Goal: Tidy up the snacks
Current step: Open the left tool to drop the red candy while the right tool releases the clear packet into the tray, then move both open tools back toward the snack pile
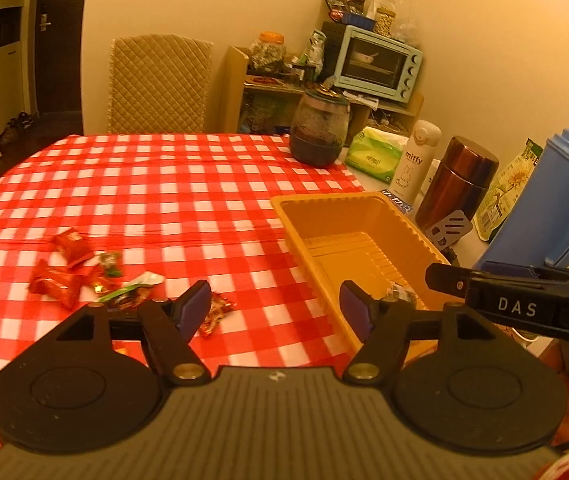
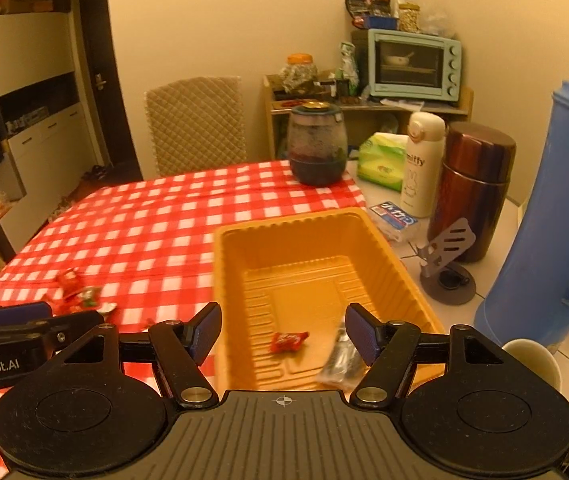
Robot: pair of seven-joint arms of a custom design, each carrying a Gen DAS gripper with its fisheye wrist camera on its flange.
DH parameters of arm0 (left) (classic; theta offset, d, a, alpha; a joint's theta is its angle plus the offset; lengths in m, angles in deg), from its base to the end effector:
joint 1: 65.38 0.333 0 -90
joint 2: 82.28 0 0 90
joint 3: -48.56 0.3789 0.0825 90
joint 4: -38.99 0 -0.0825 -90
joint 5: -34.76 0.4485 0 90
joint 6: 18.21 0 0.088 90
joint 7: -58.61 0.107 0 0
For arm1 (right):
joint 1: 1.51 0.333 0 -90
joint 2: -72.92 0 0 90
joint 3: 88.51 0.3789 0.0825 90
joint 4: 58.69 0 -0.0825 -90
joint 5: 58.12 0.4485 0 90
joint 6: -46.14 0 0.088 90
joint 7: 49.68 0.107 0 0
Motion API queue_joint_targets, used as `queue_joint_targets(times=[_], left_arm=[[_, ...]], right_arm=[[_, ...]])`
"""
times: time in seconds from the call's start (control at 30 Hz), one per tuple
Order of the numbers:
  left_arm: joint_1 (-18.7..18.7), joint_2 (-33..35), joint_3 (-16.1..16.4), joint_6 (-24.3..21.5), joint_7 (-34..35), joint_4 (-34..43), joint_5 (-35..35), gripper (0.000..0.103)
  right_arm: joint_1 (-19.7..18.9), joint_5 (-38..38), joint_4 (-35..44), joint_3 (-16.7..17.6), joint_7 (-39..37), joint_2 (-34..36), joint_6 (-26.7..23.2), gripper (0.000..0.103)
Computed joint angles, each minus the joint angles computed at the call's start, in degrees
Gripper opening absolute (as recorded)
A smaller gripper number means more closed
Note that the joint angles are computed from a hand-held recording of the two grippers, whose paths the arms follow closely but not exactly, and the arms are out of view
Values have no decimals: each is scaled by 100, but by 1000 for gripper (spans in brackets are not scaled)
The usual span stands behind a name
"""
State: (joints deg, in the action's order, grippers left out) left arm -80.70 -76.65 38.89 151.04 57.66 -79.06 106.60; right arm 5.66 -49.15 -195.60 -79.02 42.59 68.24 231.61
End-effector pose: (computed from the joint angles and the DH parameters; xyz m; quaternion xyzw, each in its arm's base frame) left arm 0.5643 -0.3296 0.4737 -0.6317 0.6313 -0.3814 0.2389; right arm 0.5563 0.1523 0.4821 -0.6615 0.6020 -0.2417 0.3763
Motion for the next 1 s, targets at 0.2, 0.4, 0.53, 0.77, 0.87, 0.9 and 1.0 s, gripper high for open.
queue_joint_targets(times=[0.2, 0.4, 0.53, 0.77, 0.87, 0.9, 1.0], left_arm=[[186, -579, -67, 5, -6, -595, -66, 71], [546, -1135, -226, -16, 9, -1181, -176, 71], [806, -1473, -333, -83, 17, -1533, -232, 71], [1175, -1773, -439, -82, 141, -1929, -389, 71], [1314, -1787, -473, 6, 110, -2014, -359, 71], [1360, -1775, -487, 45, 67, -2032, -318, 71], [1464, -1689, -506, 143, -50, -2039, -152, 71]], right_arm=[[-789, -558, -179, 976, 733, -351, -126, 72], [-494, -671, -241, 956, 947, -468, -213, 73], [-200, -635, -244, 840, 971, -417, -195, 73], [548, -275, -214, 409, 694, -186, -45, 73], [486, -224, -192, 540, 684, -76, 21, 73], [489, -203, -186, 549, 677, -35, 41, 73], [454, -173, -164, 612, 623, 95, 116, 73]])
